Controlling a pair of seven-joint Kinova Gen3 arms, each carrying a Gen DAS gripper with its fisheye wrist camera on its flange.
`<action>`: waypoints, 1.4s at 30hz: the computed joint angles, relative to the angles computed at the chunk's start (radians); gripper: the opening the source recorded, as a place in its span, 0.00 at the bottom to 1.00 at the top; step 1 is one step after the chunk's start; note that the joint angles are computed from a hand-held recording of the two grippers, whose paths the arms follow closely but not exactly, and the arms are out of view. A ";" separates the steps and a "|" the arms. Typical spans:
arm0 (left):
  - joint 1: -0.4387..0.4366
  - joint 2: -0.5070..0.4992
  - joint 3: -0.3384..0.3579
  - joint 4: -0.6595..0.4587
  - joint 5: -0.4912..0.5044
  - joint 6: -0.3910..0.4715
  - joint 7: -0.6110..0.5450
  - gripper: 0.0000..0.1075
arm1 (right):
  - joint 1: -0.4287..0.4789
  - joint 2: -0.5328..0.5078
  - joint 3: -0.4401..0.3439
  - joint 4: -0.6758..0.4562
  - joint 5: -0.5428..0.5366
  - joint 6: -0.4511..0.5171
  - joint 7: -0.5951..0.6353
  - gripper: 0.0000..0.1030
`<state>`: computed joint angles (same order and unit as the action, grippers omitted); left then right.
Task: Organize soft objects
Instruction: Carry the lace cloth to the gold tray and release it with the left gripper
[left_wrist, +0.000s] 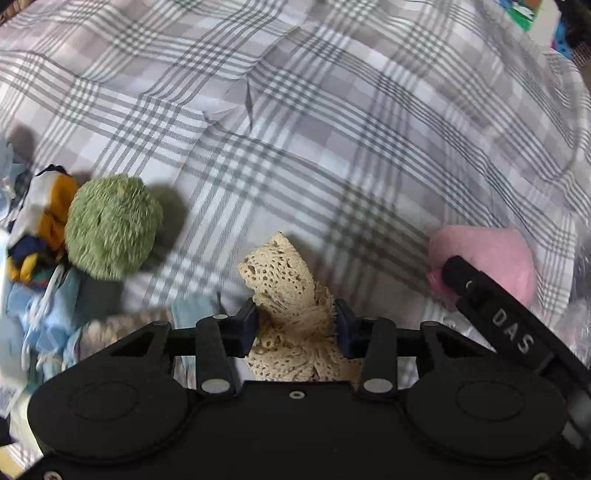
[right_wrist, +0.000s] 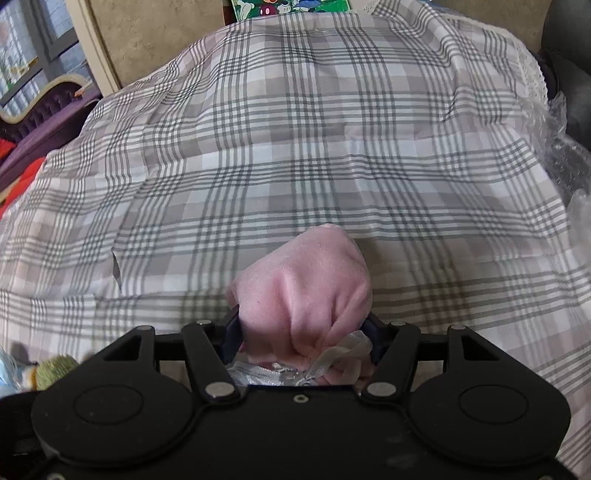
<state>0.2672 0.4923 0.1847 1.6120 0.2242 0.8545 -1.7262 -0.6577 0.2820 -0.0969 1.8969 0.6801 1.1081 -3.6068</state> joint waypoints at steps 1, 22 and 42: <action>0.000 -0.025 0.003 0.026 -0.004 -0.014 -0.013 0.39 | -0.011 -0.008 -0.006 0.008 -0.004 0.015 -0.006 0.60; -0.168 -0.501 -0.106 0.394 0.184 0.220 -0.445 0.40 | -0.232 -0.199 -0.270 0.065 -0.156 0.144 0.087 0.60; -0.692 -0.523 -0.470 0.604 0.142 0.184 -0.890 0.39 | -0.453 0.057 -0.223 -0.275 -0.169 0.053 0.406 0.60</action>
